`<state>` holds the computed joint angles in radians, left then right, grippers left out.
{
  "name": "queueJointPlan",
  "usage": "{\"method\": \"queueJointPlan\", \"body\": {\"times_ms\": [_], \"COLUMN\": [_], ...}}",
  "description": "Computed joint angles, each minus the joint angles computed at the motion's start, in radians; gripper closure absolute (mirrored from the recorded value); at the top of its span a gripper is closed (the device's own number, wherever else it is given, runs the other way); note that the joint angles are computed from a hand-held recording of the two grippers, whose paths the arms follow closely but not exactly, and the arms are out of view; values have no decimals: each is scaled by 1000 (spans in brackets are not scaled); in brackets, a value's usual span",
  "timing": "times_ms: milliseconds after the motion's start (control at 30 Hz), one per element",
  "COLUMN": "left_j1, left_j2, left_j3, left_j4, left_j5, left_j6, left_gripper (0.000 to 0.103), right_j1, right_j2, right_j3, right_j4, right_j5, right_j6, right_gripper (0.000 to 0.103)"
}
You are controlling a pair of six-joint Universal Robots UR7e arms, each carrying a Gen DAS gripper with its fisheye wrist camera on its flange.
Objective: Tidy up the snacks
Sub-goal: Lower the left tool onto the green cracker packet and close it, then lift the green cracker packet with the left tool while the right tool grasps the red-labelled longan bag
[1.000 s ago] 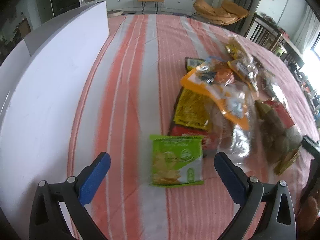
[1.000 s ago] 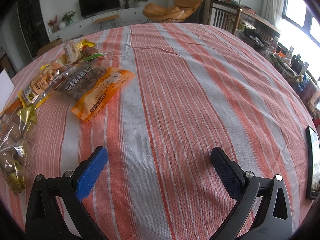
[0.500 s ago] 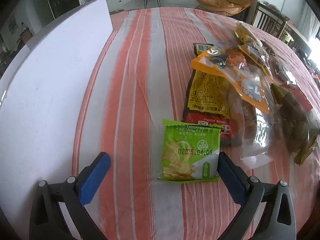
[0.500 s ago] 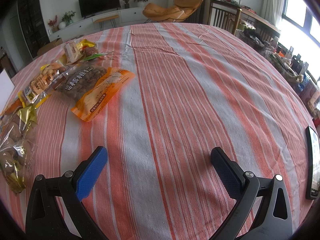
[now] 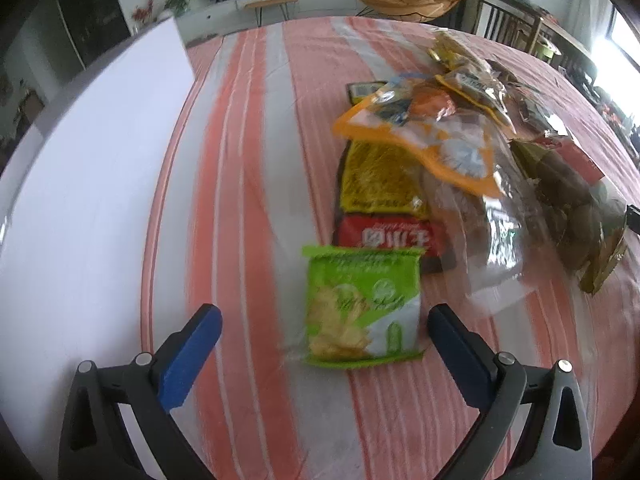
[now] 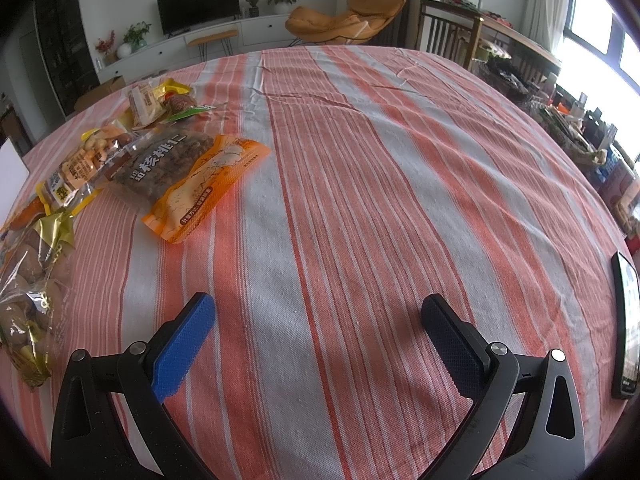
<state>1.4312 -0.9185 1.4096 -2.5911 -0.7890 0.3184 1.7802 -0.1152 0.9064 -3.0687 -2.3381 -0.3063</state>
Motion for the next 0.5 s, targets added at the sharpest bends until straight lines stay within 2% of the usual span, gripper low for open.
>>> {"method": "queueJointPlan", "body": {"times_ms": [33, 67, 100, 133, 167, 233, 333, 400, 433, 467, 500], "left_j1": [-3, -3, 0, 2, -3, 1, 7, 10, 12, 11, 8], "left_j2": [7, 8, 6, 0, -2, -12, -48, -83, -103, -130, -150], "left_j3": [-5, -9, -17, -20, -16, -13, 35, 71, 92, 119, 141], "left_j4": [-4, 0, 17, 26, 12, 30, -7, -37, -51, -75, -97], "left_j5": [7, 2, -25, -53, -39, -58, -86, -131, -158, -190, -206], "left_j6": [6, 6, -6, -22, -19, -42, -64, -94, -109, -121, -123], "left_gripper": [7, 15, 31, 42, 54, 55, 55, 55, 55, 54, 54], "right_j1": [0, 0, 0, 0, 0, 0, 0, 0, -3, -8, -17], "right_j2": [0, 0, 0, 0, 0, 0, 0, -3, -12, -38, -78], "right_j3": [-1, 0, 0, 0, 1, 0, 1, 5, 4, 12, 43], "right_j4": [0, 0, 0, 0, 0, 0, 0, -2, 38, 120, 179], "right_j5": [0, 0, 0, 0, 0, 0, 0, 3, 18, 61, 125], "right_j6": [0, 0, 0, 0, 0, 0, 0, 0, -6, -13, 21], "right_gripper": [0, 0, 0, 0, 0, 0, 0, 0, 0, 0, 3]}}
